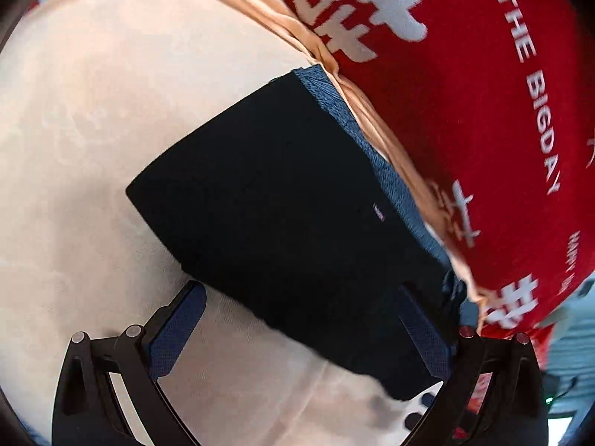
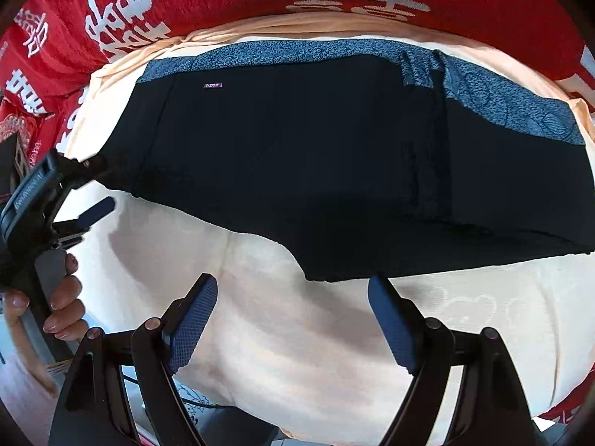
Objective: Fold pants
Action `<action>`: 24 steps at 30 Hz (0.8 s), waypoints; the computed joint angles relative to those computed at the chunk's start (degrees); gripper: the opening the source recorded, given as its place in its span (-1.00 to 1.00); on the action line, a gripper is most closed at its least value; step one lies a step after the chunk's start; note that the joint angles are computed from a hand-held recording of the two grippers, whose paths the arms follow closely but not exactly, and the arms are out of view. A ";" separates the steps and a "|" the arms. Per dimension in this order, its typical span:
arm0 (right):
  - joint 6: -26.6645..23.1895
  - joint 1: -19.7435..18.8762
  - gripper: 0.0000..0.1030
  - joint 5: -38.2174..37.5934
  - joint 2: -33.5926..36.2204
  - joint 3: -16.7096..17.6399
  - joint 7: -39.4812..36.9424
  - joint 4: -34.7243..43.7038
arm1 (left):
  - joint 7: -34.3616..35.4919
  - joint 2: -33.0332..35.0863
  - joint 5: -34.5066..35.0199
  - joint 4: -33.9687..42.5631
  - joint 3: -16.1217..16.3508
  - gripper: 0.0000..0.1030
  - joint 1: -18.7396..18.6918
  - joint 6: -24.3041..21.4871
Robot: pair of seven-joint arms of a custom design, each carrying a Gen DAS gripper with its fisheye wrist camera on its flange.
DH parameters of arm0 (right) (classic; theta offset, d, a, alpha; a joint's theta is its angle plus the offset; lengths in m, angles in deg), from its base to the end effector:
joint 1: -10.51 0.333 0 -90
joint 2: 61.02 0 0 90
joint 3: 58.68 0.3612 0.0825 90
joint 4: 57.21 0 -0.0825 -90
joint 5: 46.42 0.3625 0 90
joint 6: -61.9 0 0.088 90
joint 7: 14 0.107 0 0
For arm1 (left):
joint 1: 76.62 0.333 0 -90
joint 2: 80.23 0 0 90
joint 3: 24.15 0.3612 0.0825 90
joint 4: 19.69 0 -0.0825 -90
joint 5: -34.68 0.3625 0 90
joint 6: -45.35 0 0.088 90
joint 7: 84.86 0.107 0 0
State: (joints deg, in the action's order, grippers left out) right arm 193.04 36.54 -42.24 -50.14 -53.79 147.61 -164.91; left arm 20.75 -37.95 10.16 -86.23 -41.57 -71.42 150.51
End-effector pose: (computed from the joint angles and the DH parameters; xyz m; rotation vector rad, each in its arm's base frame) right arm 0.5294 0.3151 0.4863 -1.1609 2.6881 0.1461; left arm 0.7461 -0.1188 0.4229 1.5775 -2.1156 0.5822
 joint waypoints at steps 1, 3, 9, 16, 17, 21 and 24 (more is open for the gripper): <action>0.20 0.00 0.67 0.13 0.16 0.01 0.03 -0.14 | -0.13 0.01 -0.73 -0.59 -0.29 0.98 0.01 0.82; 0.85 -0.03 0.67 0.67 0.37 0.04 0.02 -0.55 | 0.68 -0.26 -2.08 -1.53 -0.74 0.98 0.78 1.84; 2.26 0.29 0.67 0.90 0.81 -0.02 0.59 -1.12 | -0.98 0.13 -2.25 -1.46 -0.70 0.98 -0.54 5.10; 1.63 0.69 0.67 -1.41 0.35 -0.48 1.55 -0.42 | -0.93 2.37 -0.60 0.57 -0.39 0.98 -2.68 5.59; 1.61 0.63 0.67 -1.69 0.26 -0.53 1.65 -0.42 | -1.58 2.17 -1.13 -0.04 -0.55 0.98 -2.53 6.93; 1.97 0.07 0.67 -2.68 -0.23 -0.69 0.75 -0.55 | -3.55 -0.14 5.90 -2.19 1.83 -0.03 -5.86 11.48; 1.28 -0.82 0.67 -3.46 -0.75 -1.06 -1.00 -0.12 | -0.73 -2.25 11.26 -5.34 2.14 -0.28 -7.18 15.79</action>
State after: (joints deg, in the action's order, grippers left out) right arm 194.32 35.72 -45.70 -50.89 -54.85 146.61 -165.03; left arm 20.02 -40.19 21.42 -91.57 -39.43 -78.59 166.30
